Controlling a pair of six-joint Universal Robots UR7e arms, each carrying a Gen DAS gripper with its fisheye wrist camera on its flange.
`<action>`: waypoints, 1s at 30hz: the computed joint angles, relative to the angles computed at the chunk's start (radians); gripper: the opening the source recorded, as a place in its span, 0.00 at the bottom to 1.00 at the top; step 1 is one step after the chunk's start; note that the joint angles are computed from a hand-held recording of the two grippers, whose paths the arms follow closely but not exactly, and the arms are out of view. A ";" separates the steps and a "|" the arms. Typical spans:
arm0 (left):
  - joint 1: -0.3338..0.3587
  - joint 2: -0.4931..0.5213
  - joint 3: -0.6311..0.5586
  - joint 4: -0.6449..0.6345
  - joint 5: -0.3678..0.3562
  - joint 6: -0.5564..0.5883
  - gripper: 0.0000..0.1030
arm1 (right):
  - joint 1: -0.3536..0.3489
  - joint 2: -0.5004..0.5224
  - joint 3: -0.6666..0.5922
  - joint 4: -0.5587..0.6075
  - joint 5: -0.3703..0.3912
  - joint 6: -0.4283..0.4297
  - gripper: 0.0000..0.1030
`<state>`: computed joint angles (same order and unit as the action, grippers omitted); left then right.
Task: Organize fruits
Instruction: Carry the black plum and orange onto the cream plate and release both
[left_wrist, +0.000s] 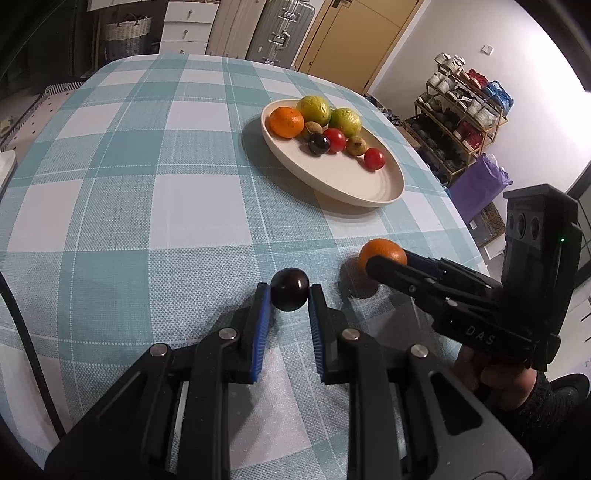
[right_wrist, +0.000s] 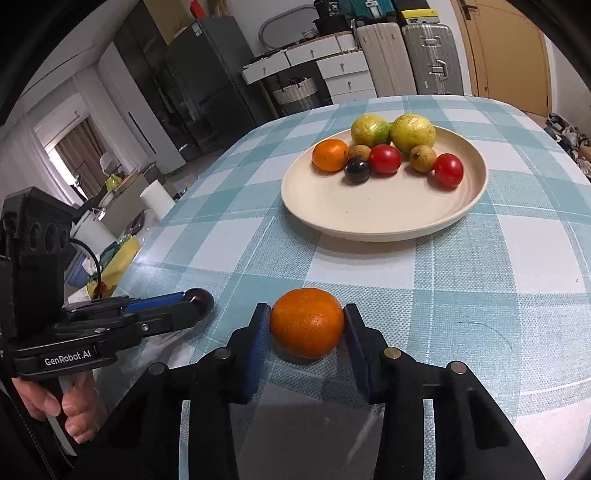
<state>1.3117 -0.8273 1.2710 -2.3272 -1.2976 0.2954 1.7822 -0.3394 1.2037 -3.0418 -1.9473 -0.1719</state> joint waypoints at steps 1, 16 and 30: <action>-0.003 0.001 0.001 -0.002 0.006 0.003 0.17 | -0.003 -0.004 0.008 -0.010 0.010 0.001 0.40; -0.037 0.059 -0.081 0.024 0.029 -0.008 0.18 | -0.016 -0.048 0.066 -0.079 0.080 -0.041 0.40; -0.055 0.177 -0.312 0.110 0.009 -0.035 0.18 | -0.027 -0.050 -0.032 -0.004 0.113 -0.041 0.40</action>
<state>1.2568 -0.6503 0.9586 -2.2169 -1.2882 0.2603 1.7549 -0.3893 1.1717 -3.0462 -1.8347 -0.2133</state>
